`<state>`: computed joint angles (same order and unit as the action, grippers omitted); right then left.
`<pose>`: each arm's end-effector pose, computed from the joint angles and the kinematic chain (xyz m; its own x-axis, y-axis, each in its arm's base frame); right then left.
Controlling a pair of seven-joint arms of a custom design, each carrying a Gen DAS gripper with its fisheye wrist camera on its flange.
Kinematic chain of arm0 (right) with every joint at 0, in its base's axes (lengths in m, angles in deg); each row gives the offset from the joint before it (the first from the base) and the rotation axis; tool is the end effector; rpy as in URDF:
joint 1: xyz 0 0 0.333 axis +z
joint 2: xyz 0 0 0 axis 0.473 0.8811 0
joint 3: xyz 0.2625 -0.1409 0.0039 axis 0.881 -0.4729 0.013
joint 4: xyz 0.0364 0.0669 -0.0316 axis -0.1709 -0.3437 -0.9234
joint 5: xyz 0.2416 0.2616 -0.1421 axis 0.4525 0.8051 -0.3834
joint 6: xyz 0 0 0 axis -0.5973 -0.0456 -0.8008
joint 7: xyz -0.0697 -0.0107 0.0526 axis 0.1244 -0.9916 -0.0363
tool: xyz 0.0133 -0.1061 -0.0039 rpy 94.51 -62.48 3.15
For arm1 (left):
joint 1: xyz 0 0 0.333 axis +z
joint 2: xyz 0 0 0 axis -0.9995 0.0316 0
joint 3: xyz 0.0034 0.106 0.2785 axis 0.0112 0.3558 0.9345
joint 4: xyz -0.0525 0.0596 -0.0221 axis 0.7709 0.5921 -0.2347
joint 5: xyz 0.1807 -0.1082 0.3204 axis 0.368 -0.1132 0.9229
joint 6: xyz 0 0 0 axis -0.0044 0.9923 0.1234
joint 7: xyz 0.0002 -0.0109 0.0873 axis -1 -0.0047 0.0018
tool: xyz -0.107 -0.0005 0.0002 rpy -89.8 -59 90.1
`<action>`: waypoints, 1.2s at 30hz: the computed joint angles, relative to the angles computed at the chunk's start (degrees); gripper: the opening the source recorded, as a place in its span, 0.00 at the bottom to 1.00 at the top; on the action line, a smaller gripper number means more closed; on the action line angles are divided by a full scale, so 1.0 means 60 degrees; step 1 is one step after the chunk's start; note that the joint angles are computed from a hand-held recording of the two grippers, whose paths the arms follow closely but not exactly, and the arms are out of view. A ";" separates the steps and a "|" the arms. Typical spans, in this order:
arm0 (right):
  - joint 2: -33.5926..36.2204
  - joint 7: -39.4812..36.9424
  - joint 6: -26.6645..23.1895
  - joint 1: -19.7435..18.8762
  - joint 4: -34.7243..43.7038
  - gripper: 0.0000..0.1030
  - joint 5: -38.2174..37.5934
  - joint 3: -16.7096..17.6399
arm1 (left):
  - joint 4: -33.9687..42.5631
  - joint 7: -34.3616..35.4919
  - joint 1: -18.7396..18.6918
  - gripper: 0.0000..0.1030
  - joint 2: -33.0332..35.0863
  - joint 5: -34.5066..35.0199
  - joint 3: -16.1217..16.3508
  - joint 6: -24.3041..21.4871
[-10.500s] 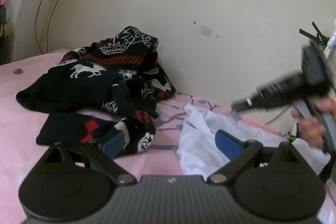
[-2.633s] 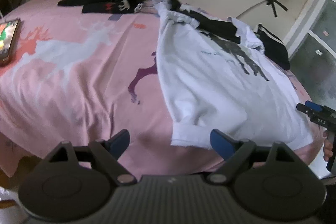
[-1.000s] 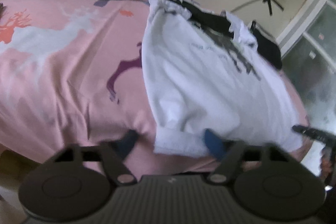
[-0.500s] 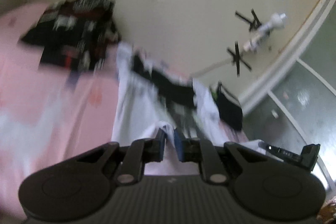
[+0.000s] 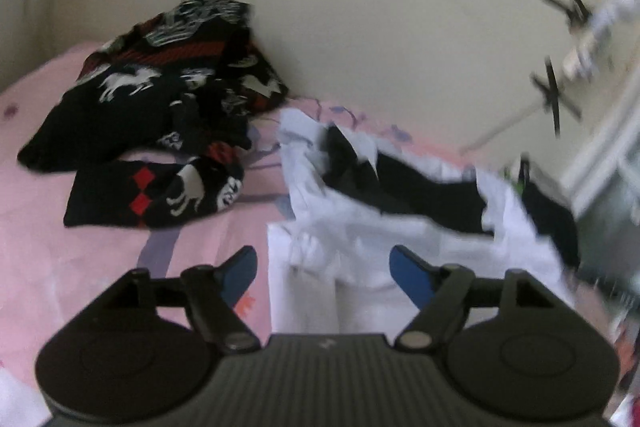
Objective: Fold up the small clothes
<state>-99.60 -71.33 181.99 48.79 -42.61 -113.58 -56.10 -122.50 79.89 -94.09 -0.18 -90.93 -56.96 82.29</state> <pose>0.4324 0.2666 0.4409 -0.3509 -0.9257 -0.1409 -0.3749 0.2768 -0.8848 0.6631 -0.2156 0.5210 -0.4841 -0.8148 0.3190 -0.6885 0.1297 -0.7135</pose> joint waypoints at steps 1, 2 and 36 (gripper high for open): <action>0.0109 -0.0337 -0.0183 0.0011 0.0064 0.59 0.0204 0.0009 | 0.0075 -0.0043 -0.0186 0.73 0.0082 0.0470 0.0124 0.0000; 0.0252 -0.0604 -0.0307 0.0016 0.0126 0.60 0.0397 -0.0007 | 0.0113 -0.0117 -0.0354 0.73 0.0135 0.0913 0.0231 -0.0016; 0.4001 -0.6934 0.3376 0.0476 0.4240 0.06 0.3901 -0.0605 | 0.0903 -0.1175 -0.0043 0.63 0.0840 0.1250 -0.0058 -0.0175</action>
<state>-75.60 -112.93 202.24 51.65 -17.17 -90.17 -59.73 -117.08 72.84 -94.35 4.86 -83.43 -57.30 81.24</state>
